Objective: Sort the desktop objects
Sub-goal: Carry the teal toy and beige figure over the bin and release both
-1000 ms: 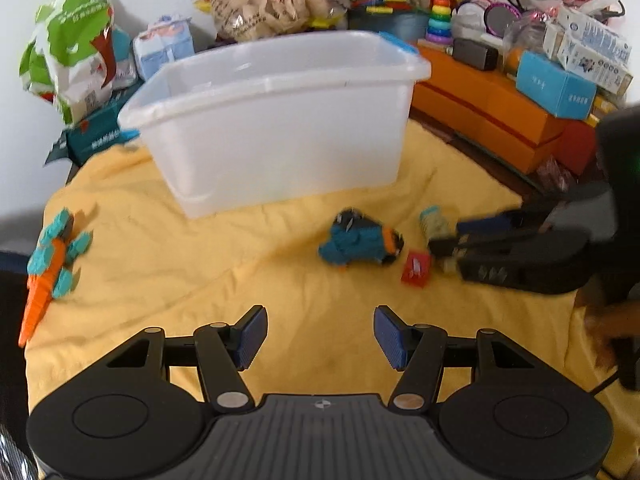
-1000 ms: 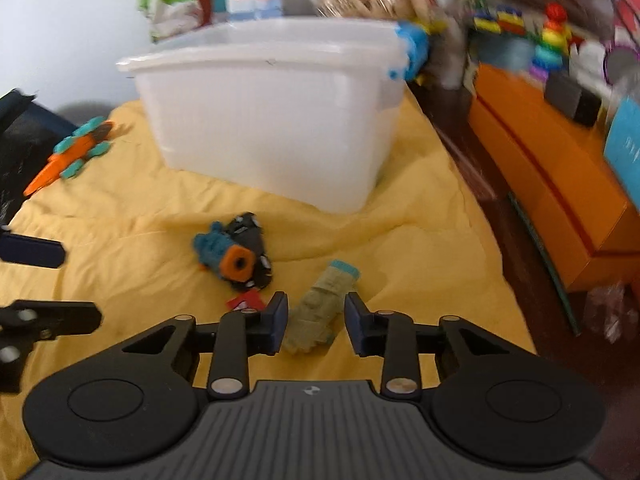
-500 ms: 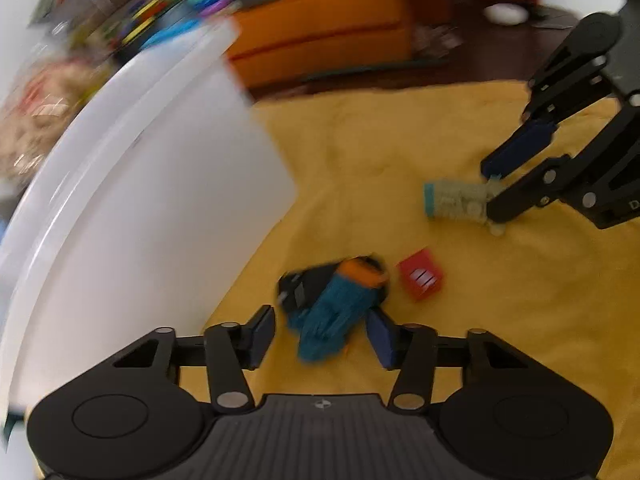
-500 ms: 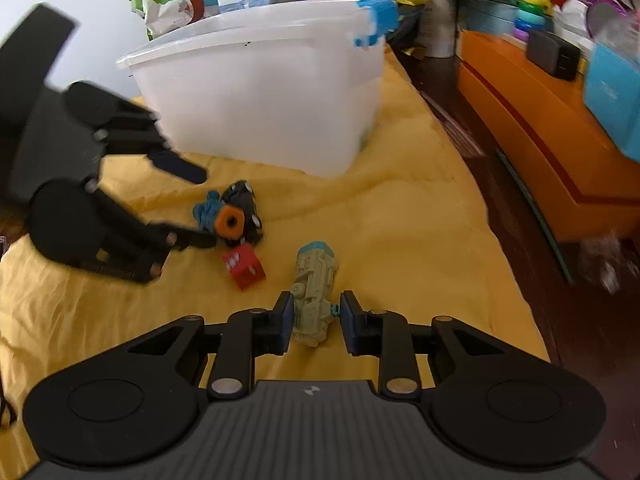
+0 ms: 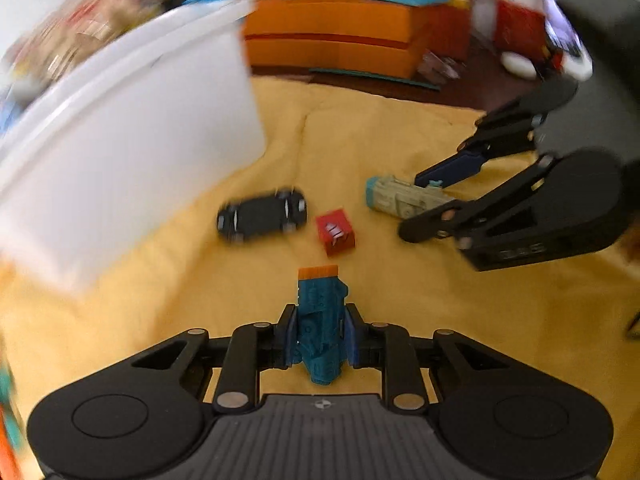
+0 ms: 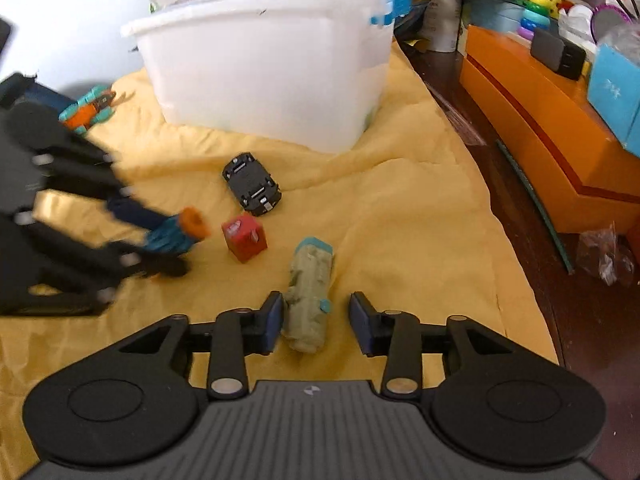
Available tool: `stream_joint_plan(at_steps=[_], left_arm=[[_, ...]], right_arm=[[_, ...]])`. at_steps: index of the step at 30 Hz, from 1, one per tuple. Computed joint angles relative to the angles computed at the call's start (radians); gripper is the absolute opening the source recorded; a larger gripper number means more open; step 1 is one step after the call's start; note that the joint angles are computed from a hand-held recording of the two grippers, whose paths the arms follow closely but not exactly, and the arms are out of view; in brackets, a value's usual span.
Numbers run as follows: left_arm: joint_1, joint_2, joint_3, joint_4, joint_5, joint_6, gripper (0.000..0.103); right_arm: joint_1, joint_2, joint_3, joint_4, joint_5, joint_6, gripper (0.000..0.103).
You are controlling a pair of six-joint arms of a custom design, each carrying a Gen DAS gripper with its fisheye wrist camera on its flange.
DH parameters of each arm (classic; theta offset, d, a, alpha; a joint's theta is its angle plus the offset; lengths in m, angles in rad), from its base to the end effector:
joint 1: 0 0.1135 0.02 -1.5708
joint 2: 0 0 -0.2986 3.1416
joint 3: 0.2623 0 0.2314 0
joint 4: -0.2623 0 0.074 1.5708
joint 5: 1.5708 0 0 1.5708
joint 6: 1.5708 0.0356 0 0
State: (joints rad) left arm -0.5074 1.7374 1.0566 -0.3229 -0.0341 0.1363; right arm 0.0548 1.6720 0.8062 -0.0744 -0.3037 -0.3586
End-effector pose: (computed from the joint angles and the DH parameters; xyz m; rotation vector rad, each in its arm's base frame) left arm 0.2976 -0.1641 0.2215 0.8029 2.4482 -0.0953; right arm 0.3033 0.0273 0.1920 -0.6261 2.3866 0.2511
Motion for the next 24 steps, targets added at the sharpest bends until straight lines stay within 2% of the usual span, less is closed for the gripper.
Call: stream_joint_plan(at_steps=[2,3,4,5,8,11,18,24], left_arm=[[-0.007,-0.051,-0.05,-0.002,-0.019,-0.08,0.027],[-0.011,-0.075,-0.074,-0.002,-0.035,-0.111,0.027],[-0.014,-0.102,-0.101,-0.001,-0.05,-0.146,0.027],[-0.015,-0.129,-0.128,0.003,-0.061,-0.176,0.027],[-0.018,-0.205,-0.187,0.017,-0.089,-0.26,0.027],[-0.02,-0.259,-0.202,0.022,-0.113,-0.297,0.027],[0.018,-0.349,-0.121,-0.017,-0.138,-0.295,0.027],[0.114,-0.299,0.074,-0.047,-0.129,-0.184,0.027]], right_arm=[[0.009,-0.014,-0.029,0.034,0.012,-0.017,0.041],[0.011,-0.026,-0.039,0.036,0.013,-0.032,0.037],[0.011,-0.04,-0.045,0.027,0.011,-0.041,0.027],[0.009,-0.055,-0.047,0.01,0.007,-0.044,0.025],[-0.01,-0.098,-0.048,-0.052,-0.033,-0.054,0.023],[-0.008,-0.16,-0.066,-0.083,-0.052,-0.063,0.023],[0.028,-0.284,-0.043,-0.124,-0.085,-0.07,0.023],[0.077,-0.277,0.059,-0.111,-0.102,-0.054,0.023]])
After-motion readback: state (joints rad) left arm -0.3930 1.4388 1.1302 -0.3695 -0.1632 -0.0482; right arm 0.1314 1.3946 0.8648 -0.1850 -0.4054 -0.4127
